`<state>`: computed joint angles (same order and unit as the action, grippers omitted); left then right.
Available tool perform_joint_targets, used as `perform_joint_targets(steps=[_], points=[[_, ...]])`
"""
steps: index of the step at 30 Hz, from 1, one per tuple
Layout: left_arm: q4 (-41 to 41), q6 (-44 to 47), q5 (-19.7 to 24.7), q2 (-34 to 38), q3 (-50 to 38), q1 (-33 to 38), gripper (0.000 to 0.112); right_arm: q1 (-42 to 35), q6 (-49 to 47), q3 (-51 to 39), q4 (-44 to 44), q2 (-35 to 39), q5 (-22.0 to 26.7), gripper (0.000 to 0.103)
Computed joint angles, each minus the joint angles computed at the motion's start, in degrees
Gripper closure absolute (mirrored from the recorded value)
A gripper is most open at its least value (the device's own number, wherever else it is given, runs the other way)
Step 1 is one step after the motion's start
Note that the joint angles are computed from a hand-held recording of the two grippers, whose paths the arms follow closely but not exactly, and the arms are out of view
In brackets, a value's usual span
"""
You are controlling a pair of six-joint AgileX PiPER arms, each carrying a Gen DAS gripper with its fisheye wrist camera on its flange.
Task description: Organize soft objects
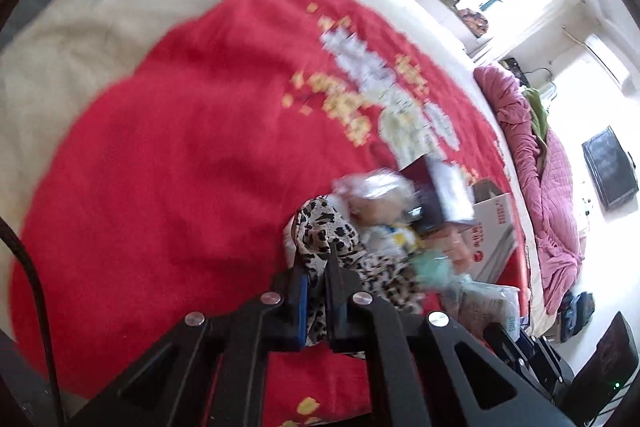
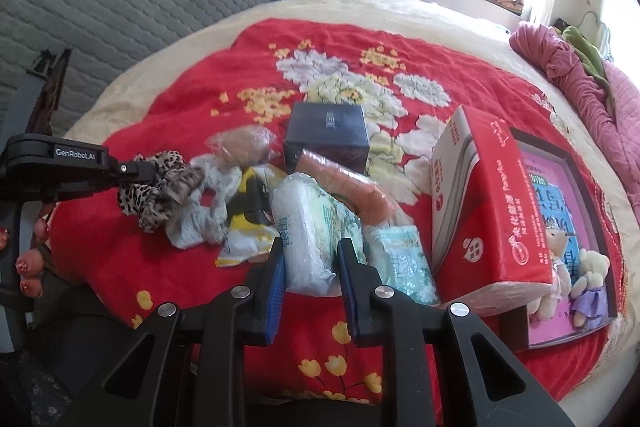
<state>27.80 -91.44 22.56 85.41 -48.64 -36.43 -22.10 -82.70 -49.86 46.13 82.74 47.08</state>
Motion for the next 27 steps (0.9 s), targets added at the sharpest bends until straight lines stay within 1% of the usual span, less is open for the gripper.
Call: perform_joint_targets(steps=[3,5,7,12,20,27], points=[[2.83,-1.08,6.13,-1.64,-3.61,-2.97,0.106,-2.63,-0.6,-1.54,1.62,-0.25,4.07,0.078],[4.07,-1.48,8.34,-2.51,-5.2,-4.53,0.106,-4.79,-0.82,-2.94,3.09,-0.32,7.52,0.078],[4.91,-1.1,11.73,-2.29,-8.25,-6.46,0.106,-6.22,-0.64,-4.13,3.83,-0.7,9.29,0.078],[6.66,-0.27,17.31,0.6,-15.83,-10.4,0.106,-9.95,0.17,-7.38,5.69,-1.14,13.26,0.078],[6.77,4.8,24.1,6.79,-28.51,-15.35,0.106,-16.72,0.63,-12.4,8.16,-0.93,18.72,0.078],[6.22,9.1,29.05,12.25,-38.89,-18.42,0.106,-21.7,1.47,-16.69,10.11,0.42,21.51,0.078]])
